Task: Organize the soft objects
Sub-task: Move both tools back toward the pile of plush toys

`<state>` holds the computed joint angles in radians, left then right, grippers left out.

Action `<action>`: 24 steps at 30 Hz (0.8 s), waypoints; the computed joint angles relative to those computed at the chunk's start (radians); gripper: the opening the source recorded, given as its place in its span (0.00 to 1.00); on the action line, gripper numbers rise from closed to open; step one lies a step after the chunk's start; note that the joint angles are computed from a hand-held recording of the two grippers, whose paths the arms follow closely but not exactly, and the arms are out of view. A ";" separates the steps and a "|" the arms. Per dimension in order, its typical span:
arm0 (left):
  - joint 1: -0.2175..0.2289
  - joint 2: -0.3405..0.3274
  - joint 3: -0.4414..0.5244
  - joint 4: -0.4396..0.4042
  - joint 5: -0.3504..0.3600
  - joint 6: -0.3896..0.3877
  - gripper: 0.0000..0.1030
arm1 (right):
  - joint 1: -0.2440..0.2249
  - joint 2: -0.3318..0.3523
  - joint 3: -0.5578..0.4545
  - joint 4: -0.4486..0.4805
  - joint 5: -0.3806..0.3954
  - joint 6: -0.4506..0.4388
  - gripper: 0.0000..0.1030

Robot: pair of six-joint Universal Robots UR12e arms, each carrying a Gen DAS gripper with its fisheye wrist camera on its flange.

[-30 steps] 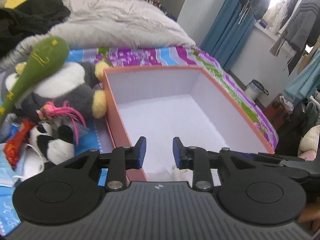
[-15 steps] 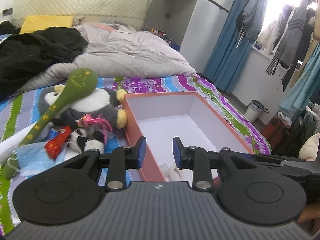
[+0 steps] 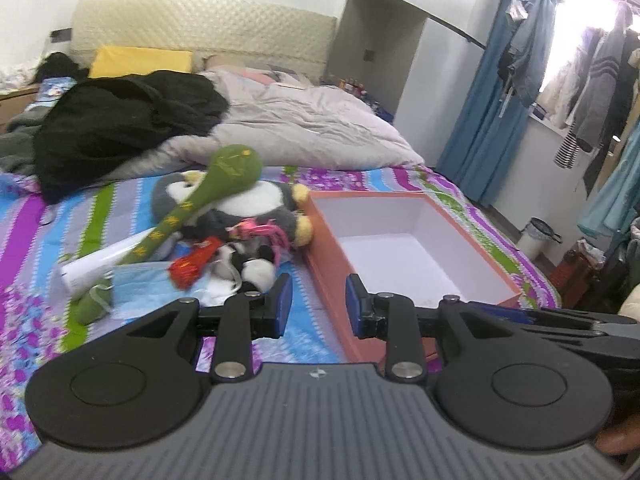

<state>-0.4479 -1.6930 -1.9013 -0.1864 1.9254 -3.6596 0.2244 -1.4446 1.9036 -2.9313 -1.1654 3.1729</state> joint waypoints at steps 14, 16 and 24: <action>-0.056 0.093 -0.122 0.005 0.150 -0.114 0.41 | 0.035 -0.072 0.081 0.039 0.025 -0.061 0.38; -0.056 0.100 -0.133 0.000 0.151 -0.127 0.41 | 0.042 -0.070 0.083 0.040 0.022 -0.059 0.38; -0.006 0.078 -0.131 -0.033 0.103 -0.165 0.41 | 0.063 -0.008 0.036 0.057 -0.003 -0.077 0.38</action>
<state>-0.4537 -1.6151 -2.0320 -0.2197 2.0285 -3.8247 0.2870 -1.4530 1.9396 -2.8739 -1.1685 3.0956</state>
